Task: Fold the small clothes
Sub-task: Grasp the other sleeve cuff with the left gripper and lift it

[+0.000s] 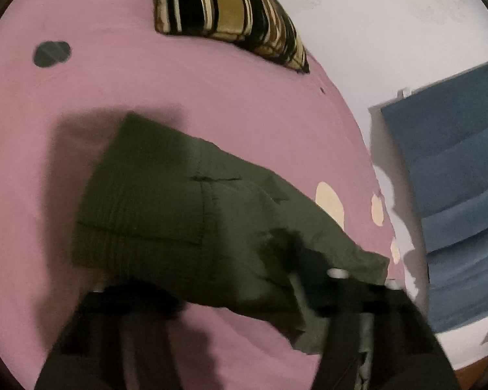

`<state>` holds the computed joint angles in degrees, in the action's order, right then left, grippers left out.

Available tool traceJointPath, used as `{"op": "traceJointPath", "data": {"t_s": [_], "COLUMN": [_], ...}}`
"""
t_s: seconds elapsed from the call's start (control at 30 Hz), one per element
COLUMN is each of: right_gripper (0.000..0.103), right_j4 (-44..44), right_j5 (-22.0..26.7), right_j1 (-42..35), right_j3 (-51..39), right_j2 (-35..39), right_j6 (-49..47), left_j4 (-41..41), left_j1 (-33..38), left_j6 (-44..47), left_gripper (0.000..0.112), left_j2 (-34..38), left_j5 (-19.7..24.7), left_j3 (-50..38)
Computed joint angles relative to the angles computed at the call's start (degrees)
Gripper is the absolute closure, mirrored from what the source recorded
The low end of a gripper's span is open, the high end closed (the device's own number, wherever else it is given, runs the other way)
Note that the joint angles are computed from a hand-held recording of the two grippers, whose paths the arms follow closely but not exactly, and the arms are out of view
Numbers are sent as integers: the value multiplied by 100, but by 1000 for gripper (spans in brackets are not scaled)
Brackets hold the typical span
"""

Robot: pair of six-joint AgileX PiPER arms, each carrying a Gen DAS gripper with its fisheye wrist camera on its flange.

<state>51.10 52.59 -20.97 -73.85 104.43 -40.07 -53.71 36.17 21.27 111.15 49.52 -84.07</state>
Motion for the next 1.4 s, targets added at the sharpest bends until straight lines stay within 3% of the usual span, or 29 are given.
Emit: {"op": "traceJointPath", "data": {"t_s": [0.03,0.13,0.43,0.67,0.93,1.03,1.23,1.4], "right_gripper": [27,26,26,26,26,26,26,26], "right_j4": [40,75,239,274,475,548,603,818], "right_j5": [-7,-23,10,82,513,716,965,1211], "right_j1": [-6,-6,-74,-209,-826,-1171,-1698,-1971], "right_j3": [21,36,48,198,464,516,591,628], "right_j2": [-1,-8,-3,-214,-612,-665,-635,-483], "right_j6": [-40,-78,-148,-52,-337,-429,-541,-668], "left_j4": [-28,80,992,2346,3683,4268,5125,5237], "left_j1": [25,56,-317,-2168,-4768,-5724,-6866,-7287], "left_j6": [38,69,-574,-1149,-1811,-2050,-2551,-2718], "left_gripper": [83,98,104,103,103,103,103,102], "left_j2": [57,89,-460,-967,-479,-97,622,1250], "left_j5": [73,193,216,85,224,-17,-257,-19], "left_j3": [-48,-156,-1403,-2573,-3541,-3517,-3253,-3514]}}
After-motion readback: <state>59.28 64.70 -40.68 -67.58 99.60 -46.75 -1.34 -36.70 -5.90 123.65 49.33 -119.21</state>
